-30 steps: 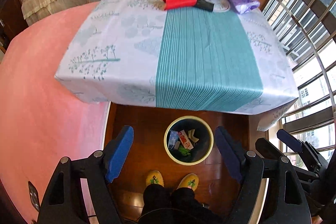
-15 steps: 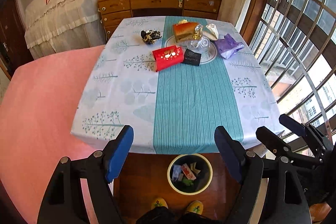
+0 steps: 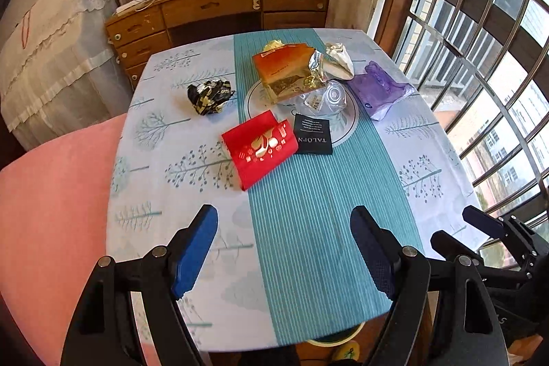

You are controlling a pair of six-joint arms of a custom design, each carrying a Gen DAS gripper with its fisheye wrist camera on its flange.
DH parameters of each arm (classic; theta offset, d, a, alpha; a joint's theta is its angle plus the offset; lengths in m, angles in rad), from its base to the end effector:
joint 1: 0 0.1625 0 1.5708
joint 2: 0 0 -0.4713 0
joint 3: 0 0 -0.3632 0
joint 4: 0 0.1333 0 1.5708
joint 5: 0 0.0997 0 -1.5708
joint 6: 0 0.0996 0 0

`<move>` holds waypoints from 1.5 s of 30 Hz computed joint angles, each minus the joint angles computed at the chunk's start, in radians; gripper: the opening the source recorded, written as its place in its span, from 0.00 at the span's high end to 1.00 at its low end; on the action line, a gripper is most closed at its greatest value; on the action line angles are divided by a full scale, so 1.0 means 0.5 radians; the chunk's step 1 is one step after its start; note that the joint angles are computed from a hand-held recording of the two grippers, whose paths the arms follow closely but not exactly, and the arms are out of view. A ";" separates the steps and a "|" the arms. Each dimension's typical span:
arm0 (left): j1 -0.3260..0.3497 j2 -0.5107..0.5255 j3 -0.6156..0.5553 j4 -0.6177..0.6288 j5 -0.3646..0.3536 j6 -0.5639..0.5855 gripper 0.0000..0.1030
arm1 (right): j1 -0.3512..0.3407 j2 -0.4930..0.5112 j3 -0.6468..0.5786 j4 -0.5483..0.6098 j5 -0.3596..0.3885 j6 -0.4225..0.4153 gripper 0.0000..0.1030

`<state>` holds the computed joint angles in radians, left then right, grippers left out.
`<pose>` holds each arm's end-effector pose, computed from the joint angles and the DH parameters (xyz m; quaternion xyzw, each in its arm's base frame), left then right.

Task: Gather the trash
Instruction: 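Grasp the red packet with left gripper while right grasps the black TALOPN card, then carry the red packet and black card down over the bin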

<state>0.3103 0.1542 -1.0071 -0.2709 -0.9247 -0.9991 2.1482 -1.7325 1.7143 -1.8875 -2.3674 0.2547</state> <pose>-0.6648 -0.4161 0.2489 0.1903 0.9076 -0.1902 0.3222 0.2727 -0.3049 0.6013 0.0822 -0.9074 0.2951 0.2877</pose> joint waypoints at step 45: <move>0.783 0.104 0.018 -0.437 -0.369 1.108 0.87 | -0.412 1.019 -0.190 -0.630 -0.316 0.243 0.32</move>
<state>0.7016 0.2064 -0.9980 -0.4892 -1.1091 -0.4449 1.9421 -1.2230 1.6195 -2.2026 -2.5254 0.3760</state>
